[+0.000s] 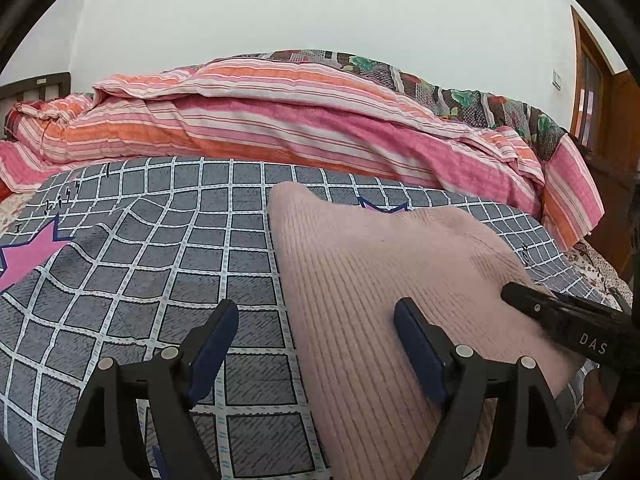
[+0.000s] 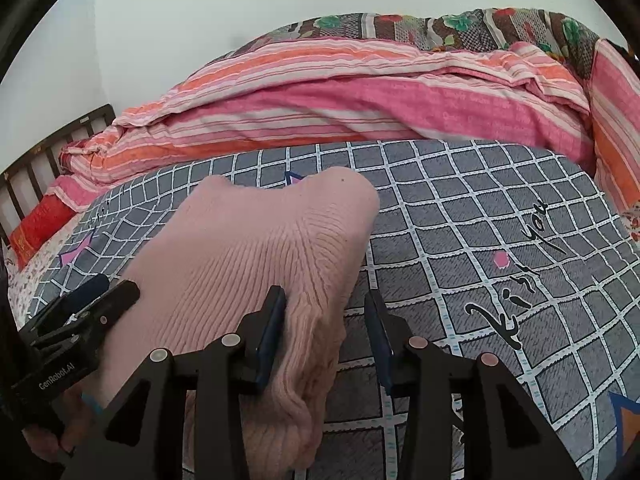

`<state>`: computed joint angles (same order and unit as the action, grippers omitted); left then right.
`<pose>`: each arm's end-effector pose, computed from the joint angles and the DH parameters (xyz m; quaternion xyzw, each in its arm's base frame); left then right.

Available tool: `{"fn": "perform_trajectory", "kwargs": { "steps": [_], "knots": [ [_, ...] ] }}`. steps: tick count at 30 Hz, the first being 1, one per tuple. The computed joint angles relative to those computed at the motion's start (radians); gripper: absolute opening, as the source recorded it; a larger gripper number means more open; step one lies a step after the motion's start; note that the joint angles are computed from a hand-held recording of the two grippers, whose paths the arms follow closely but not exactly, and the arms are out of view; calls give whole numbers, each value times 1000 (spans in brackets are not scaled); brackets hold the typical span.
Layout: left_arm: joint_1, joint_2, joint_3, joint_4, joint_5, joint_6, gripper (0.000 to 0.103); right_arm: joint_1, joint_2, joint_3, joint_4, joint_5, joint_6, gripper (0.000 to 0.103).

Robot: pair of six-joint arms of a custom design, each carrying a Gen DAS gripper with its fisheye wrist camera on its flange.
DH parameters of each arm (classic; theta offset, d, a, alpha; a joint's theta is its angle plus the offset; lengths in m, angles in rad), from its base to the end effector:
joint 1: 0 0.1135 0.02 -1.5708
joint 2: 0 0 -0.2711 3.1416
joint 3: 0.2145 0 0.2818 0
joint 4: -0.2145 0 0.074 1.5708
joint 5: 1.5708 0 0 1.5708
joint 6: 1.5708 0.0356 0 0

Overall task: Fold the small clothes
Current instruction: 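Open the right gripper and release the folded sweater on the bedspread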

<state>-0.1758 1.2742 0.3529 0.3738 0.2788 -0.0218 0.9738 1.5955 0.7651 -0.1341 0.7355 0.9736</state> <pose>0.2419 -0.0529 0.1334 0.1343 0.8557 -0.1684 0.4706 0.1962 0.2462 0.1392 0.1072 0.8906 0.0374 0.4404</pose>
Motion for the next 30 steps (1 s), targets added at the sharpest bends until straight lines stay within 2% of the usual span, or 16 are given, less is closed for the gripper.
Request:
{"fn": "perform_trajectory", "kwargs": {
  "steps": [4, 14, 26, 30],
  "knots": [
    [-2, 1, -2, 5, -7, 0, 80, 1, 16, 0, 24, 9, -7, 40],
    [-5, -2, -1, 0, -13, -2, 80, 13, 46, 32, -12, 42, -12, 40],
    [-5, -1, 0, -1, -14, -8, 82, 7, 26, 14, 5, 20, -13, 43],
    [-1, -5, -2, 1, -9, -7, 82, 17, -13, -7, -7, 16, -54, 44]
  ]
}}
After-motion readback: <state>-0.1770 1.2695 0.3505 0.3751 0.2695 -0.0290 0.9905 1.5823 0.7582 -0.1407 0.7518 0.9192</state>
